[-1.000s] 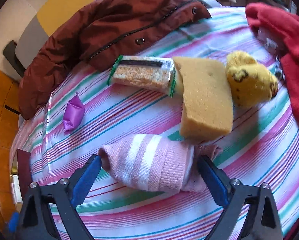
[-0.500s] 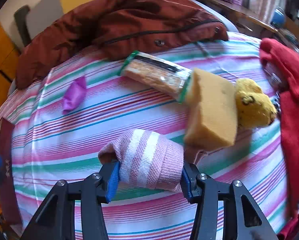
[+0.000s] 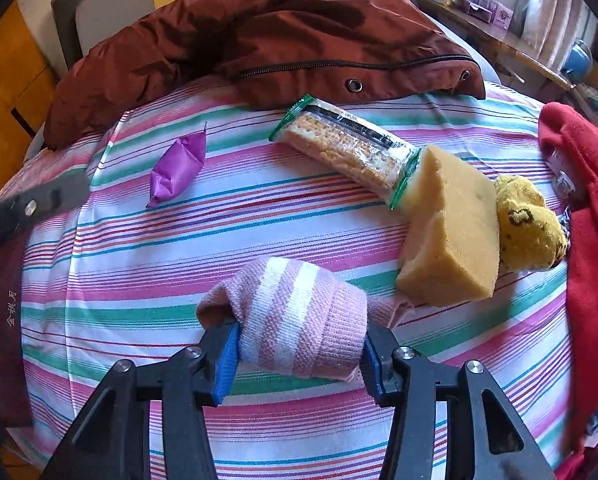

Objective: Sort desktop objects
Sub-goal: 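Grasp the pink striped sock with the right gripper while the left grasps the purple cookie packet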

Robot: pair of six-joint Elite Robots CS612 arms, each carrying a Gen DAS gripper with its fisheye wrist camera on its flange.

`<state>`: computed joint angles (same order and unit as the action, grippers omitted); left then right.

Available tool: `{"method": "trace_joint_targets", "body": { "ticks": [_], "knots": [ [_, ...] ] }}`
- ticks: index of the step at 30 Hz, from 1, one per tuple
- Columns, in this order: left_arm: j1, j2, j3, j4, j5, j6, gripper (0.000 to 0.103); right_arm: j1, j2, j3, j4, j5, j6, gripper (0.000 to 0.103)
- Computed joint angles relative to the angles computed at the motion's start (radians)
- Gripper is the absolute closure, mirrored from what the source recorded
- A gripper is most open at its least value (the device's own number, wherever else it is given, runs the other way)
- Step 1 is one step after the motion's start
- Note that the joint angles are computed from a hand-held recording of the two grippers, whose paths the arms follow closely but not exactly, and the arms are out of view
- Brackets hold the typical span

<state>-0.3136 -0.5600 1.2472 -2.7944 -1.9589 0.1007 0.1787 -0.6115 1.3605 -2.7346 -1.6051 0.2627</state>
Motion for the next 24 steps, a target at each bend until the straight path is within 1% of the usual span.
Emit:
{"method": "trace_joint_targets", "body": {
  "ticks": [6,11,12,14,16,19,21,24],
  "knots": [
    [-0.013,0.045,-0.076,0.047,-0.028,0.065,0.056,0.004,-0.003,0.004,0.006,-0.009,-0.008,0.051],
    [-0.020,0.087,-0.143,0.111,-0.033,0.086,0.057,0.005,-0.006,0.011,0.007,-0.011,-0.010,0.050],
    [-0.024,0.094,-0.152,0.122,-0.025,0.093,0.058,0.005,-0.007,0.014,0.006,-0.008,-0.008,0.050],
    [-0.025,0.105,-0.163,0.138,-0.039,0.098,0.056,0.004,-0.008,0.017,0.004,-0.006,-0.007,0.050],
    [-0.030,0.109,-0.161,0.131,-0.027,0.098,0.056,0.005,-0.010,0.021,0.003,-0.011,-0.014,0.050],
    [-0.040,0.104,-0.129,0.061,0.008,0.121,0.058,0.007,-0.010,0.021,0.005,-0.018,-0.021,0.050],
    [-0.042,0.101,-0.119,0.041,0.022,0.126,0.058,0.010,0.004,-0.005,0.018,-0.016,-0.016,0.050],
    [-0.049,0.095,-0.103,0.017,0.056,0.148,0.059,0.011,0.004,-0.002,0.016,-0.016,-0.016,0.050]
  ]
}}
